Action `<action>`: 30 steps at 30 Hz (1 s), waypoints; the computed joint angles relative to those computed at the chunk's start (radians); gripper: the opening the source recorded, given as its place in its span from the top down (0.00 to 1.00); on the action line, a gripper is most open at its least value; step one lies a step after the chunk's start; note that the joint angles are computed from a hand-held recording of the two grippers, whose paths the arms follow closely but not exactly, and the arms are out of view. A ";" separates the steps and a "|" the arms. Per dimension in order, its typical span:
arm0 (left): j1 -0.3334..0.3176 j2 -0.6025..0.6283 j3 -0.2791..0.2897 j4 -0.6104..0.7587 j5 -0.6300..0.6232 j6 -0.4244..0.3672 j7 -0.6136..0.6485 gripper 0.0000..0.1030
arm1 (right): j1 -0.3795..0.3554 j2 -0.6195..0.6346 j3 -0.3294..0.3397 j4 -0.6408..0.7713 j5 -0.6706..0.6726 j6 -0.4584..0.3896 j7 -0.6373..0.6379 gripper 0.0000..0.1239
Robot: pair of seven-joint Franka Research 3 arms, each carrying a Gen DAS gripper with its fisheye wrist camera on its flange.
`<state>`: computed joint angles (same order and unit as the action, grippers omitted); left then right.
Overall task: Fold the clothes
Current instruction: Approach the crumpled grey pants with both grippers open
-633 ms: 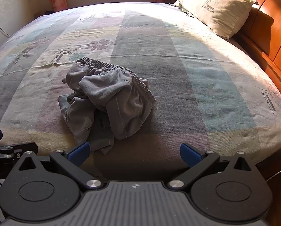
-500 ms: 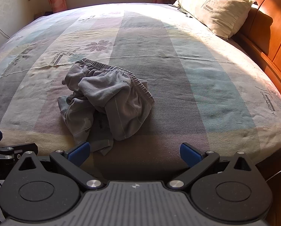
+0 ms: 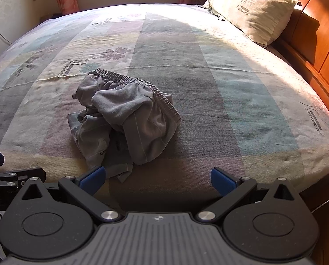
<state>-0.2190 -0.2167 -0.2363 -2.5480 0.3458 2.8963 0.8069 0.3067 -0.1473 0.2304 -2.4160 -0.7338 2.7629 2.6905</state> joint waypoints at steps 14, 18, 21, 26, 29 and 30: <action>0.002 0.012 -0.001 0.007 0.002 -0.003 -0.006 0.01 | 0.003 0.010 -0.006 0.006 0.020 0.003 -0.024 0.17; 0.000 0.021 0.002 0.018 -0.001 -0.011 0.000 0.01 | 0.003 0.017 -0.011 0.009 0.024 0.007 -0.029 0.17; 0.003 0.034 0.001 0.032 0.004 -0.013 -0.001 0.01 | 0.004 0.026 -0.016 0.015 0.027 0.009 -0.035 0.17; 0.004 0.060 0.004 0.057 0.009 -0.020 0.004 0.01 | 0.007 0.042 -0.029 0.025 0.037 0.016 -0.047 0.17; 0.003 0.077 0.006 0.072 0.007 -0.022 0.011 0.01 | 0.009 0.054 -0.037 0.034 0.042 0.018 -0.055 0.17; 0.004 0.084 0.007 0.078 0.007 -0.023 0.012 0.00 | 0.010 0.058 -0.040 0.036 0.044 0.019 -0.058 0.17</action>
<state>-0.2153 -0.1328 -0.2292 -2.4698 0.3529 2.8735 0.8186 0.3168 -0.0898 0.1905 -2.3800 -0.6894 2.7821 2.6326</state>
